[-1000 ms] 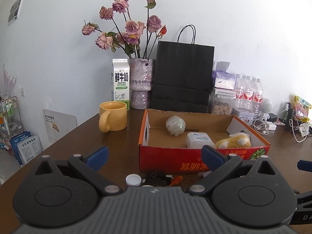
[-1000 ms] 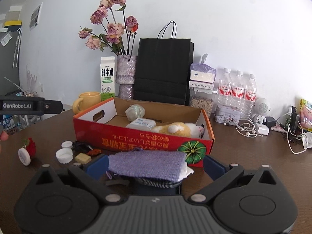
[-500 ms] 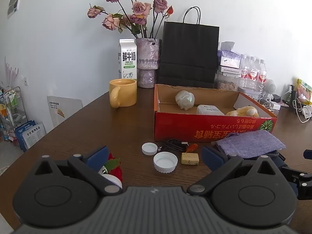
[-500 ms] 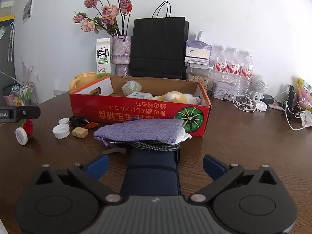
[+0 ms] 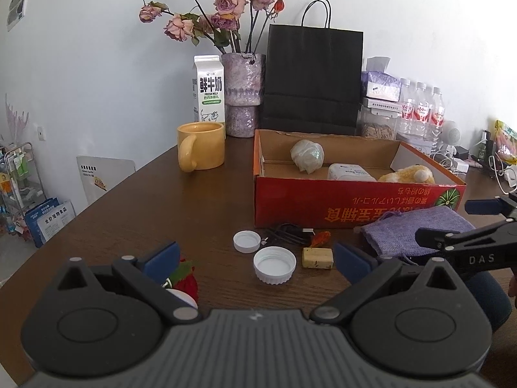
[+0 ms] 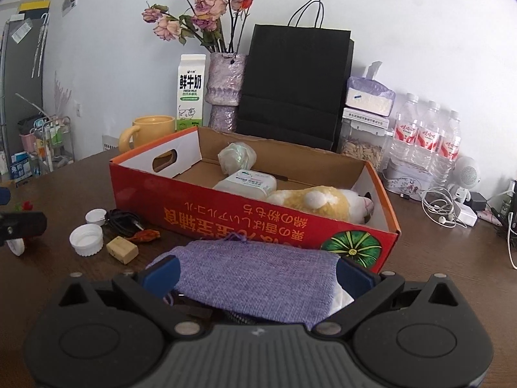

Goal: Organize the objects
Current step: 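Move the right gripper to the purple cloth pouch and close on it, then lift the purple pouch with the right gripper while the left grasps the large white cap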

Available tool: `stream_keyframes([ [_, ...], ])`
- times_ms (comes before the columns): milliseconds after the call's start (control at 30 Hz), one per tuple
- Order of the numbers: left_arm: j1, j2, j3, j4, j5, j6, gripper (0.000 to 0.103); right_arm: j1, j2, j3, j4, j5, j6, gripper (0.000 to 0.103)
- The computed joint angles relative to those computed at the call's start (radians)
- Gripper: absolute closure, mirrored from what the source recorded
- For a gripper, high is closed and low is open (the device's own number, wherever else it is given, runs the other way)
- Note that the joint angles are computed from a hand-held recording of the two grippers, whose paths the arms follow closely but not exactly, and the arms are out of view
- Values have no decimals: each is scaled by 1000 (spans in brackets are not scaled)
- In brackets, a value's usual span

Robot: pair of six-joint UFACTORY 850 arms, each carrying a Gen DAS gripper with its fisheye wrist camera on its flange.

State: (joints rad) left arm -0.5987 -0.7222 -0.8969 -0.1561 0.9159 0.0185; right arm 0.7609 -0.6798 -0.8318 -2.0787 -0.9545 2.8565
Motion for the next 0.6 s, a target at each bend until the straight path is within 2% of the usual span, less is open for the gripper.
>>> stream_keyframes([
  [233,-9,-47,-62,-16,-68,37,0,-29,-29,-20,-34,38,4,23],
  [333,-14,-66,-88,-30,-90,51,0,-32,-28,-4,-55,23,56,37],
  [400,-17,-76,-103,-40,-100,57,0,-33,-26,6,-77,10,85,50],
  [600,-22,-100,-141,-77,-130,75,0,-23,-33,9,-109,-9,73,72],
])
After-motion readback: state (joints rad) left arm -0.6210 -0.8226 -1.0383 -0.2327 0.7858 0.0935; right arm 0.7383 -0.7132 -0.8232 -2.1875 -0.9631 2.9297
